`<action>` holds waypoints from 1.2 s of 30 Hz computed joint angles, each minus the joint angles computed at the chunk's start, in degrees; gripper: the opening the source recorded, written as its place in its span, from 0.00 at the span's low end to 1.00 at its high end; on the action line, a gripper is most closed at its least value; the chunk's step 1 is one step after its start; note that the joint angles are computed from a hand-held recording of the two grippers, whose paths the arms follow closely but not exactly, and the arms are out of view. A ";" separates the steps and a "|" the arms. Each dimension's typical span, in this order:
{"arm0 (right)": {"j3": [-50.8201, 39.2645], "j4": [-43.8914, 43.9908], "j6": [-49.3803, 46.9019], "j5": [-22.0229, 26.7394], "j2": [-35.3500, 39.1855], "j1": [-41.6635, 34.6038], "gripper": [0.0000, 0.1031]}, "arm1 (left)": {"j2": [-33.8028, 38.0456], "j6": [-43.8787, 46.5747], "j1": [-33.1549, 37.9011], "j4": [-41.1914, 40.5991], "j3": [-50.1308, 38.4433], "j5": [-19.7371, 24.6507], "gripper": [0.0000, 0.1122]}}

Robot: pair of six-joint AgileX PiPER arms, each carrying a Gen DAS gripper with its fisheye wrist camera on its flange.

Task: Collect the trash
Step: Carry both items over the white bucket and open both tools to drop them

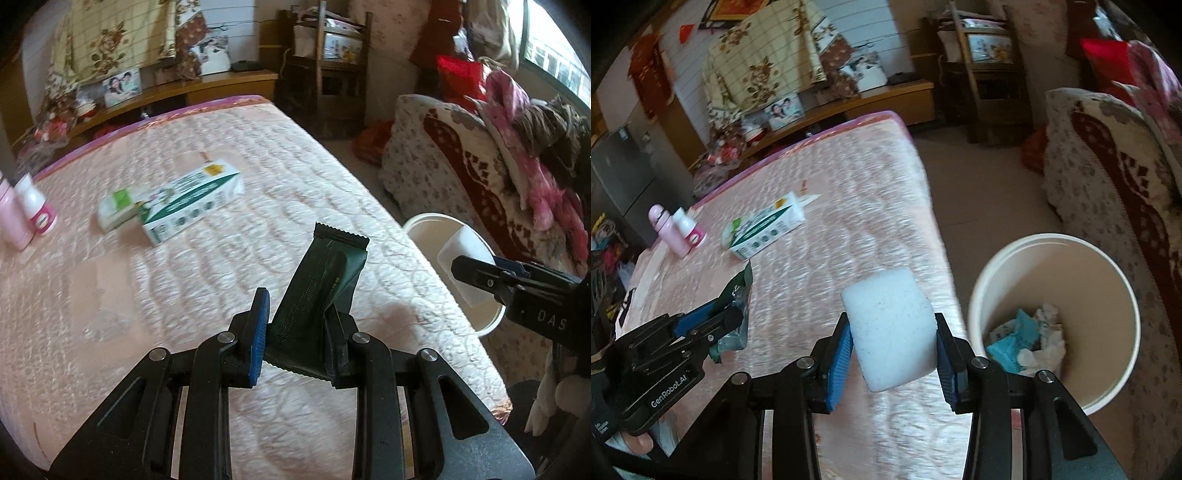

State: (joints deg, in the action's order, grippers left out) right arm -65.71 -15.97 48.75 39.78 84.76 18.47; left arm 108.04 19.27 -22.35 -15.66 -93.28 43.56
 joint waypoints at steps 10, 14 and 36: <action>5.46 1.13 -2.22 1.04 -5.82 -7.57 0.38 | 4.09 -2.14 -6.03 0.93 -6.53 2.81 0.21; 7.50 1.24 -2.67 1.06 -7.57 -10.59 0.38 | 6.36 -2.69 -8.20 0.67 -10.14 4.61 0.21; 12.72 8.86 -13.87 -2.07 -8.51 -24.16 0.39 | 20.23 -5.96 -14.40 -2.81 -31.30 16.29 0.21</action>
State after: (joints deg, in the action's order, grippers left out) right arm -52.99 -7.11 34.88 37.71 76.25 -5.69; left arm 128.28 13.31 -36.75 -18.48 -124.58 59.84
